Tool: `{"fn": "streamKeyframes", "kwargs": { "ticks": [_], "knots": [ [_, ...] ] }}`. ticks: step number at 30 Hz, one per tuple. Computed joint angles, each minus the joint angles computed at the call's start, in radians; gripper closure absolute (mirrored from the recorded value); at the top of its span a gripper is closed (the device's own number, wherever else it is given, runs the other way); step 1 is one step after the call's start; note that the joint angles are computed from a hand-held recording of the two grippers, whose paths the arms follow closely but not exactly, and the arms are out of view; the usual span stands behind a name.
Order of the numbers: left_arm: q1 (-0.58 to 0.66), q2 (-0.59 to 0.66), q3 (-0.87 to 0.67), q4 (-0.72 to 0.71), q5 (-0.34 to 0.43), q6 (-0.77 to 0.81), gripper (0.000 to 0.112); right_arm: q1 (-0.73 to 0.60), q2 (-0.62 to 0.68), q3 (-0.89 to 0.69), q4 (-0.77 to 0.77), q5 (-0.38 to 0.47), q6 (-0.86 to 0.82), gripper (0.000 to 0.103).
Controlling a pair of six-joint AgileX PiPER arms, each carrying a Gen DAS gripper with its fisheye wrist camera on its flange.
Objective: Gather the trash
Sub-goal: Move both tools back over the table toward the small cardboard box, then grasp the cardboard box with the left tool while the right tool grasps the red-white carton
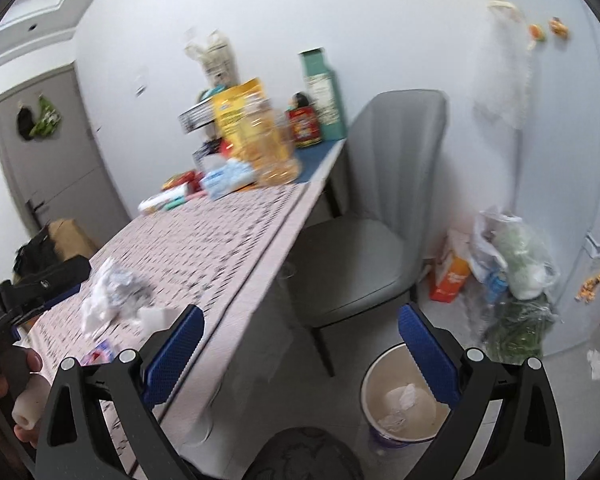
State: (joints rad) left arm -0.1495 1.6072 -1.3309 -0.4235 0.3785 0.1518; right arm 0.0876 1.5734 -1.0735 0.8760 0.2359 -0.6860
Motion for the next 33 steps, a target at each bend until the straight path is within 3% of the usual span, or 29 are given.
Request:
{"fn": "streamKeyframes", "kwargs": {
  "ticks": [7, 10, 18, 28, 33],
  "knots": [
    [0.147, -0.144, 0.162, -0.173, 0.035, 0.197, 0.015, 0.097, -0.006, 0.000, -0.116, 0.014, 0.114, 0.008],
    [0.235, -0.191, 0.231, -0.298, 0.082, 0.328, 0.015, 0.141, -0.022, 0.017, -0.138, -0.027, 0.151, 0.008],
    [0.415, -0.261, 0.355, -0.435, 0.153, 0.511, 0.016, 0.225, -0.017, -0.005, -0.307, -0.015, 0.312, 0.008],
    [0.431, -0.222, 0.429, -0.416, 0.158, 0.542, 0.031, 0.293, 0.018, -0.023, -0.399, 0.013, 0.394, 0.008],
    [0.374, -0.169, 0.435, -0.308, 0.078, 0.454, 0.032, 0.317, 0.037, -0.024, -0.379, 0.028, 0.368, 0.008]
  ]
}}
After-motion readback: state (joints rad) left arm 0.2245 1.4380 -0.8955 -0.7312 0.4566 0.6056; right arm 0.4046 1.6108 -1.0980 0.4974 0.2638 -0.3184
